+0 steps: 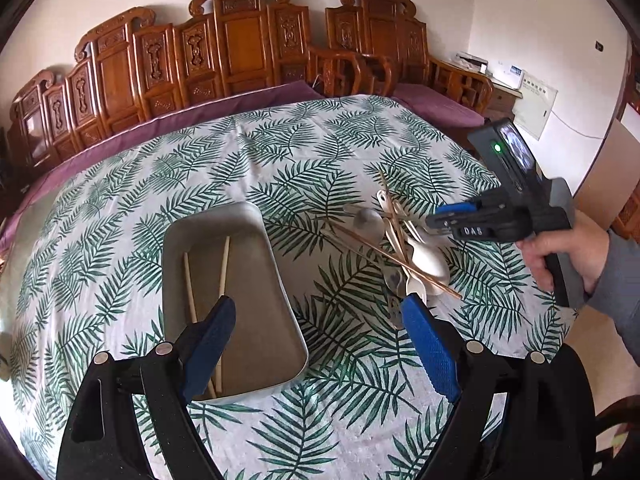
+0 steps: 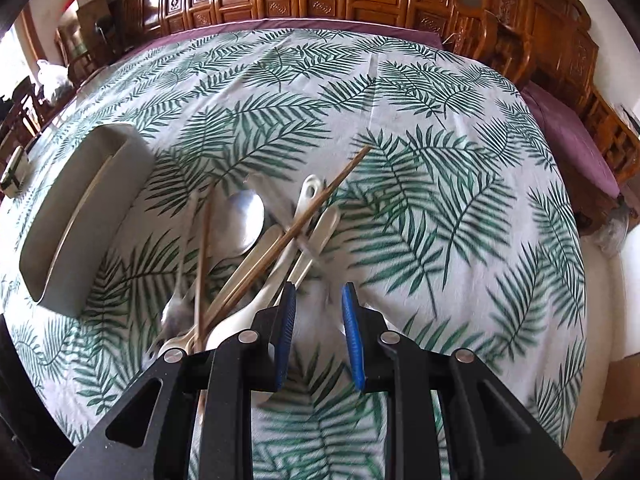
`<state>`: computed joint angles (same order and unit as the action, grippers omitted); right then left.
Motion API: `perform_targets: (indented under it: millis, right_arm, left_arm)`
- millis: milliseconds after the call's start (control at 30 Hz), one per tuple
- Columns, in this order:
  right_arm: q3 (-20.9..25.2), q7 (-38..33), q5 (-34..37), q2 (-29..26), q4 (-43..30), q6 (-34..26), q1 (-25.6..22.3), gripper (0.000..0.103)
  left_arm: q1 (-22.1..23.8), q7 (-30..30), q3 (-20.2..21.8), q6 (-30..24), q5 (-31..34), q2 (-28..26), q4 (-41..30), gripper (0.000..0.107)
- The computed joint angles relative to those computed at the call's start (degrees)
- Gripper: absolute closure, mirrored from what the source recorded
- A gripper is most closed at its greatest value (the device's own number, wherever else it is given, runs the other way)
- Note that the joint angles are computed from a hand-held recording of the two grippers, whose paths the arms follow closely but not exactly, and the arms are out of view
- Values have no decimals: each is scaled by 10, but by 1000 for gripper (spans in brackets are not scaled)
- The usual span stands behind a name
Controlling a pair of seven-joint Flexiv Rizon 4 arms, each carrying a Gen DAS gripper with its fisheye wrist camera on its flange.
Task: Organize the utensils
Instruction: 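Grasp a silver fork from the utensil pile with the right tool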
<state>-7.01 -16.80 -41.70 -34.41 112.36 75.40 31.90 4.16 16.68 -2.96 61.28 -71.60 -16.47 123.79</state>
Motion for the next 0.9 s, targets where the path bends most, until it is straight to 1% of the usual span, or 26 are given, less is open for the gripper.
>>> perform_targets:
  millis: [100,267,433,500,600,667,700,767,867,900]
  right_arm:
    - [27,-43,27,-15,-22,-18,-26,77]
    - [63,-113,78,-38,-54,-42,-53,77]
    - [63,-150,103,-53,-74,-62,-50,76]
    - [46,-152,91,-54,-72,-56,-36,76]
    - [41,-151,94,-53,-69,-53,-32,82]
    - [40,-151,95,-50,-65,-55,-29,91]
    - [35,-142,93,-45,-60,-64,-21,93]
    - [31,-119,93,-34,-46,-69,-14,93]
    - [28,-87,91,-19,-19,-48,-12,94]
    - [24,-72,89,-12,-5,-32,-10,94]
  left_arm:
    - [-1,-12,0,4,8,-5,-2,25]
    - [-1,-16,-5,15,10,-11,-4,25]
    - [0,-18,-8,23,11,-15,-7,25]
    - [0,-21,-9,25,12,-16,-7,25]
    - [-2,-23,-11,34,12,-19,-6,25]
    - [-3,-24,-13,37,13,-19,-5,25]
    - [-4,-23,-14,39,13,-19,-3,25]
    - [-5,-21,-15,41,12,-18,-1,25]
    - [-8,-19,-16,40,12,-14,5,25]
    - [-9,-17,-16,41,11,-14,7,25]
